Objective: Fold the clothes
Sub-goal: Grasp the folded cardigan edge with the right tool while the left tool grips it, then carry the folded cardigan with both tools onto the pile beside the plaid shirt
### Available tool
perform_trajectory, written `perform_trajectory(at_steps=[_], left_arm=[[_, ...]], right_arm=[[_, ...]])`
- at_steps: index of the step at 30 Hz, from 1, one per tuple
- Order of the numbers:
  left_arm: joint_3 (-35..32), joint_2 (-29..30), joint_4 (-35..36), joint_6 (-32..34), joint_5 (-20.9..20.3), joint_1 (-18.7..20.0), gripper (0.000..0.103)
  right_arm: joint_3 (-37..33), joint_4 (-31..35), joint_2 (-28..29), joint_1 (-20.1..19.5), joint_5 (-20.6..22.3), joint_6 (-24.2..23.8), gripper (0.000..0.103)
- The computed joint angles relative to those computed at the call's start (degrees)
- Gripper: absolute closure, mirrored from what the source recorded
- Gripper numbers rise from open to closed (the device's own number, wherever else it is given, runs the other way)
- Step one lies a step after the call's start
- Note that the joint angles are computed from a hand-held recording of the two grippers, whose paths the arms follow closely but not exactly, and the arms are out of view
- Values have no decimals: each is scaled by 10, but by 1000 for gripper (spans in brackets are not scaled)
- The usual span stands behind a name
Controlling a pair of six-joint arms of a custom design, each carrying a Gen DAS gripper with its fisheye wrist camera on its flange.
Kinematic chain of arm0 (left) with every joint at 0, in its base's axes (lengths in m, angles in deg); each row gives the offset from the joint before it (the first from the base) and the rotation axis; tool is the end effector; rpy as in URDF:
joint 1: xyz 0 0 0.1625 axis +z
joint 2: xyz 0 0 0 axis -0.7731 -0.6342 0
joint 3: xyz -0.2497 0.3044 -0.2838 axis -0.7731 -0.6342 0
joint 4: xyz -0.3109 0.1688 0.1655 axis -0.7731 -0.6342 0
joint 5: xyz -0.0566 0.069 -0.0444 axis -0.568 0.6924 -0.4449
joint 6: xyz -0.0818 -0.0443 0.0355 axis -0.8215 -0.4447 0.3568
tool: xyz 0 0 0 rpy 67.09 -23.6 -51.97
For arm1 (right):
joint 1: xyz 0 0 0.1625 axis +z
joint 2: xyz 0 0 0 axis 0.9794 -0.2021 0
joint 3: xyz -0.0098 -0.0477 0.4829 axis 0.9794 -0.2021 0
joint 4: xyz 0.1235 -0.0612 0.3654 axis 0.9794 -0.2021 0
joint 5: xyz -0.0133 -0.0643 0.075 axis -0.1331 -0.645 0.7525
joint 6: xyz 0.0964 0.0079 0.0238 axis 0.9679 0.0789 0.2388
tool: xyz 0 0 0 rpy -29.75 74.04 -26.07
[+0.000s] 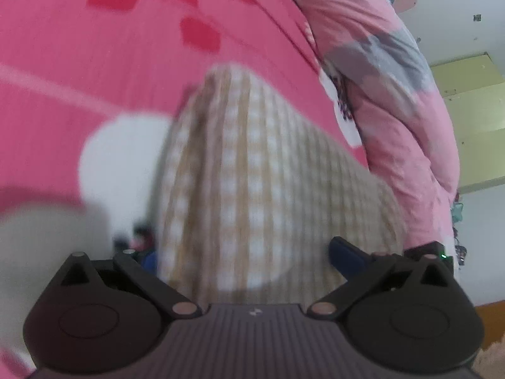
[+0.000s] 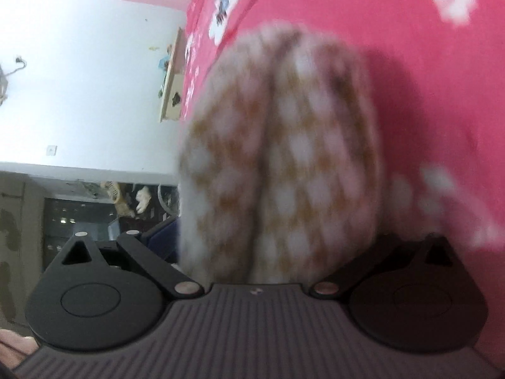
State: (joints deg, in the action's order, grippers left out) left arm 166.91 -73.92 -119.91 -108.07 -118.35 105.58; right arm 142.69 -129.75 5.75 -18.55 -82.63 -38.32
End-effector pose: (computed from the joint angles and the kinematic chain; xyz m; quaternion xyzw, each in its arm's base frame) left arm -0.2600 -0.5878 0.0279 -0.1213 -0.9917 -0.0161 0.0395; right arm -0.0389 -0.4267 0.2828 0.2170 0.9124 -0.2987 0.1765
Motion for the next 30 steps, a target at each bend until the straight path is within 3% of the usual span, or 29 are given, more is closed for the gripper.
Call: perform_trajectory(at_steps=[5,9,11,16,18,22,30], left_arm=[[18,-6,-8,2,-18,4,0],[0,2,5,-16,-22,8,0],[7,-6,5,-23,-3,-4,3],[38,-29,-22,-49,49,-43,19],[60,-40,-55,-57,62,-59,21],[105,-58,-121,-79,79,-90,21],[177,-99,-214,-141,110,-140,21]], right_arm=[[-9,66,-1,16,-7,-3,0],[-27,31,33,33,-22,55,0],[-20,3,36,41,-32,78,1],[-24,0,17,108,-134,89,33],[-23,-9,11,127,-155,90,38],[-17,-40,4,172,-195,80,44],[-18,-63,-16,266,-274,78,46]])
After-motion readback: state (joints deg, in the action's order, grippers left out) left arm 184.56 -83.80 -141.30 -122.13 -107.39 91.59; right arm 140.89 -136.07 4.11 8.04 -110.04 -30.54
